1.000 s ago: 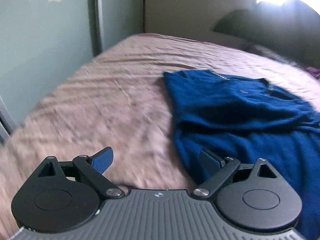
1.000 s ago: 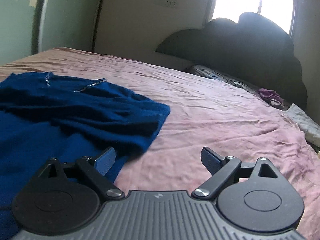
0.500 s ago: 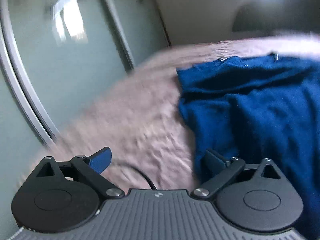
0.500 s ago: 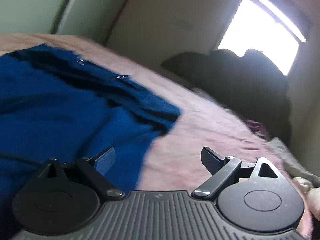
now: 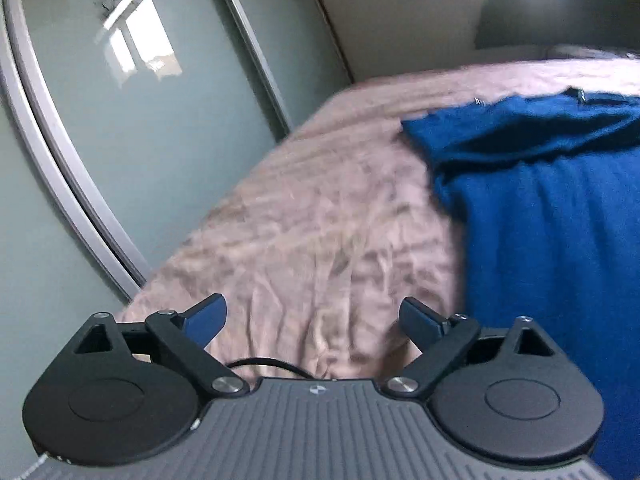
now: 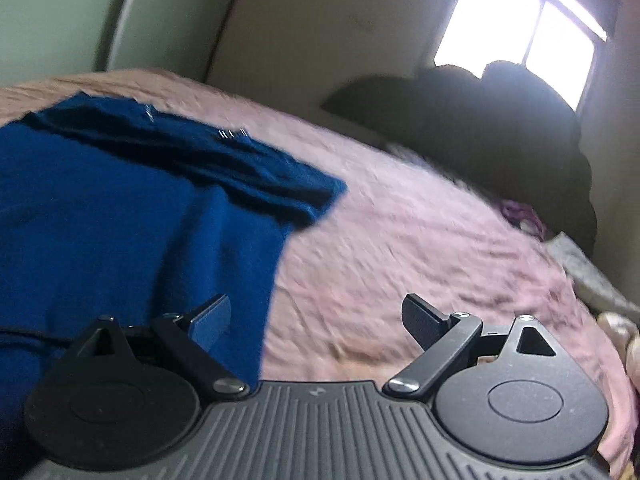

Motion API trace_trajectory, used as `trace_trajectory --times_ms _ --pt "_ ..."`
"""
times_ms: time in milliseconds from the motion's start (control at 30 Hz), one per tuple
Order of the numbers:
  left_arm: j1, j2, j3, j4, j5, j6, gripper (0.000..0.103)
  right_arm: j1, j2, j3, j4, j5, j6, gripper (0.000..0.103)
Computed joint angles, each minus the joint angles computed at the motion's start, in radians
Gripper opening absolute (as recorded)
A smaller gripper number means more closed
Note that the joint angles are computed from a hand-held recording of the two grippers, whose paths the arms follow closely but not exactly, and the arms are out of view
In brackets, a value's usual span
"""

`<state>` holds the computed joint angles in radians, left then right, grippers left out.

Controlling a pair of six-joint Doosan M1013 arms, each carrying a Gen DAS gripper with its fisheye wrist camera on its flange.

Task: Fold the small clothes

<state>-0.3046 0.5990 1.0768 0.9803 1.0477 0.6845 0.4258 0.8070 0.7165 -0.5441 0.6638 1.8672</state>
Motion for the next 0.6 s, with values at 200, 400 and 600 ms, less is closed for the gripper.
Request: trace_trajectory --times_ms 200,400,600 --pt "0.009 -0.069 0.084 -0.034 -0.134 0.012 0.097 -0.017 -0.044 0.054 0.160 -0.032 -0.082 0.093" --pt "0.030 -0.154 0.136 -0.422 -0.289 0.258 0.099 -0.103 -0.109 0.116 0.857 0.027 -0.380 0.093" --pt "0.042 -0.173 0.139 -0.751 -0.287 0.445 0.099 -0.124 -0.104 0.085 1.020 0.263 -0.440 0.093"
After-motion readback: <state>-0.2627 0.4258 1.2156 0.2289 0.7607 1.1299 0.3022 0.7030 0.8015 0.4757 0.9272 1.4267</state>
